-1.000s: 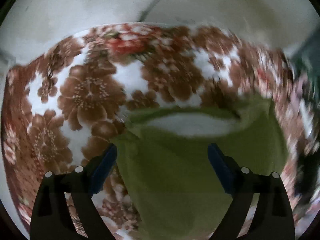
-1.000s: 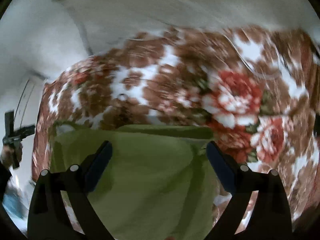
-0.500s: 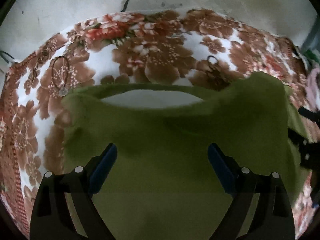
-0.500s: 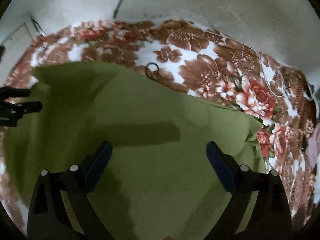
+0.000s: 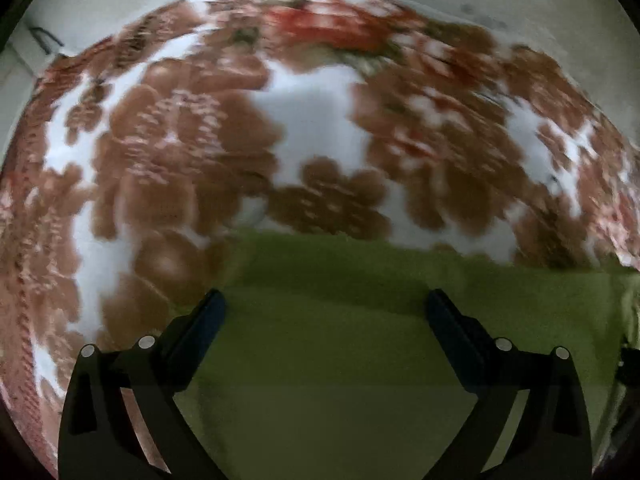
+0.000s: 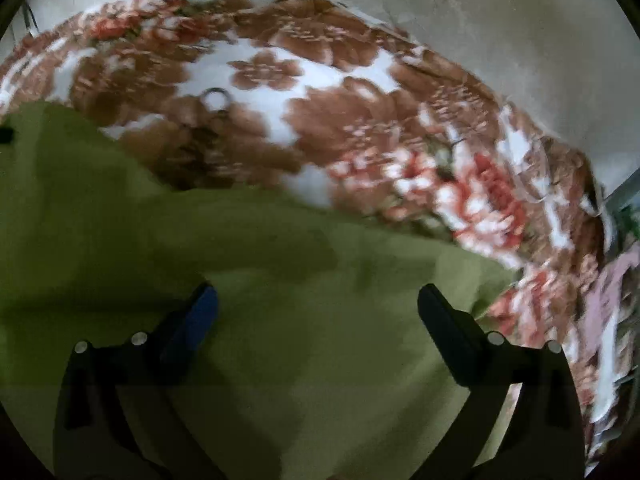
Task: Fold large clothes
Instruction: 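Press and smooth the folded jacket flat with both tools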
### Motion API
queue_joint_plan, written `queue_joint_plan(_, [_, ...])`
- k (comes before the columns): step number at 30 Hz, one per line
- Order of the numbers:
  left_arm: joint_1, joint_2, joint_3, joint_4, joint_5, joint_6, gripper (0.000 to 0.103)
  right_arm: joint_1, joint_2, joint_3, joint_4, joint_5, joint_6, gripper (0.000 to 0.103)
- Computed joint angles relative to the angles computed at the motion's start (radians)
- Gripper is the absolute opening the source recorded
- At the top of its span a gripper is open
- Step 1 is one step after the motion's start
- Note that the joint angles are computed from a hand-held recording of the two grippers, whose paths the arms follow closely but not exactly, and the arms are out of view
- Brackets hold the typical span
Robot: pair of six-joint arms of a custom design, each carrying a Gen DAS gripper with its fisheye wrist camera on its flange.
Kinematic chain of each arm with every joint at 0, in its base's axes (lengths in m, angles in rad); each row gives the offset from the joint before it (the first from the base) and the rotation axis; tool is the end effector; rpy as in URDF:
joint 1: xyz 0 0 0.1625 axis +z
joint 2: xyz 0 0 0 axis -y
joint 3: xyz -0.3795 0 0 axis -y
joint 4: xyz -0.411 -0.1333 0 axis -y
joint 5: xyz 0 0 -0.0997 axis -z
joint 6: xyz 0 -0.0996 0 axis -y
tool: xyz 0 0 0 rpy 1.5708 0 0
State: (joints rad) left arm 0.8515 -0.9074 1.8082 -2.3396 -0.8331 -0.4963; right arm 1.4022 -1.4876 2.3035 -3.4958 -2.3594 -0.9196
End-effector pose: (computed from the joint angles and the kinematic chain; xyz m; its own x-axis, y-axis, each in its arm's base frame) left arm -0.2302 -0.5668 0.0532 -0.7492 0.1322 -0.6490 0.3370 0.9196 -0.2018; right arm -0.0088 -0.4250 0.2993 -0.4160 0.1019 0.9036 -0.4226 0.8582 -0.2913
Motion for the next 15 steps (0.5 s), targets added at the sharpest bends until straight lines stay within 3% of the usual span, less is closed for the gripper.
queue_joint_plan(4, [-0.047,-0.060,0.045,-0.017,0.057,0.057,0.097,-0.007,-0.079,-0.006,0.018,0.016,-0.002,0.098])
queue_joint_plan(6, [-0.114,-0.121,0.111,-0.068,0.055,0.081,0.097,0.029,-0.148,0.032,0.039,0.043,0.020,0.098])
queue_joint_plan(8, [-0.179,-0.165,0.166,-0.106,0.034,0.097,0.097,0.085,-0.228,0.082,0.110,0.065,0.086,0.098])
queue_joint_plan(10, [-0.266,-0.202,0.225,-0.119,0.016,0.057,0.097,0.157,-0.313,0.139,0.221,0.075,0.205,0.098])
queue_joint_plan(13, [-0.370,-0.203,0.275,-0.088,-0.035,-0.057,0.098,0.233,-0.337,0.194,0.307,0.036,0.348,0.098])
queue_joint_plan(15, [-0.415,-0.170,0.296,-0.101,-0.053,-0.077,0.098,0.246,-0.311,0.232,0.275,0.013,0.377,0.098])
